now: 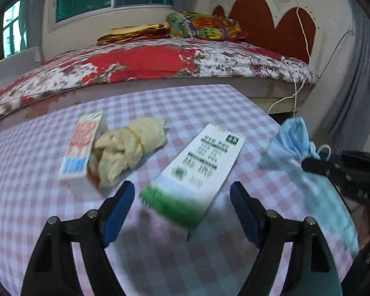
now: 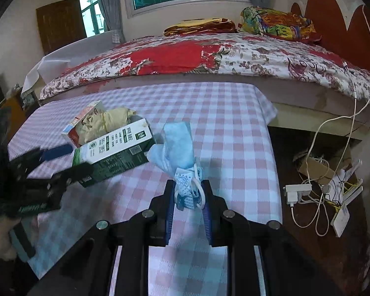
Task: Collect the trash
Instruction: 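Grasp the green milk carton with the left tool while the right tool grasps the blue face mask, then lift the milk carton and face mask with both tools toward the bin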
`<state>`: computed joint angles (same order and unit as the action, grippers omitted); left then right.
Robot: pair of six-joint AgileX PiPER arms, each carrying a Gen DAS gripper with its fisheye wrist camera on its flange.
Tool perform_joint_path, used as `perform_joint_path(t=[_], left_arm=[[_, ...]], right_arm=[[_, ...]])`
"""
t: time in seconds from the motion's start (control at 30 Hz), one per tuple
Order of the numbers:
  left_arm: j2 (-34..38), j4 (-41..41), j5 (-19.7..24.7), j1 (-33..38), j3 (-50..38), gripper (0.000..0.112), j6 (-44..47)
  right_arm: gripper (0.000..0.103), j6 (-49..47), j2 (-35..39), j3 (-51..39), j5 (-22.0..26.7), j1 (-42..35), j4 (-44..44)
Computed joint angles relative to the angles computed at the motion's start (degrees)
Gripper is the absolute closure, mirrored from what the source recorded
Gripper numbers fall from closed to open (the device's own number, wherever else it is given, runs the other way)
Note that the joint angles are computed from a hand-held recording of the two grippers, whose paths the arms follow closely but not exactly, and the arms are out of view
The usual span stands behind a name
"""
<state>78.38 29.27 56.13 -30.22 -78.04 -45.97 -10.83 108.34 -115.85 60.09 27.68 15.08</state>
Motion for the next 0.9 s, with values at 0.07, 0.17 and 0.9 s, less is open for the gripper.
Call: perform_joint_path(t=[0.07, 0.17, 0.9], left_arm=[[1.11, -3.69, -1.50, 2.14, -0.56, 0.029, 3.02], [0.65, -12.66, -5.28, 3.10, 0.69, 0.029, 7.42], [6.69, -2.69, 0.86, -4.68, -6.07, 0.055, -2.63]], right_arm=[[0.081, -0.29, -0.28, 0.64, -0.08, -0.10, 0.10], [0.081, -0.43, -1.32, 2.33, -0.78, -0.42, -0.02], [0.081, -0.94, -5.39, 7.71, -1.82, -3.43, 0.82]])
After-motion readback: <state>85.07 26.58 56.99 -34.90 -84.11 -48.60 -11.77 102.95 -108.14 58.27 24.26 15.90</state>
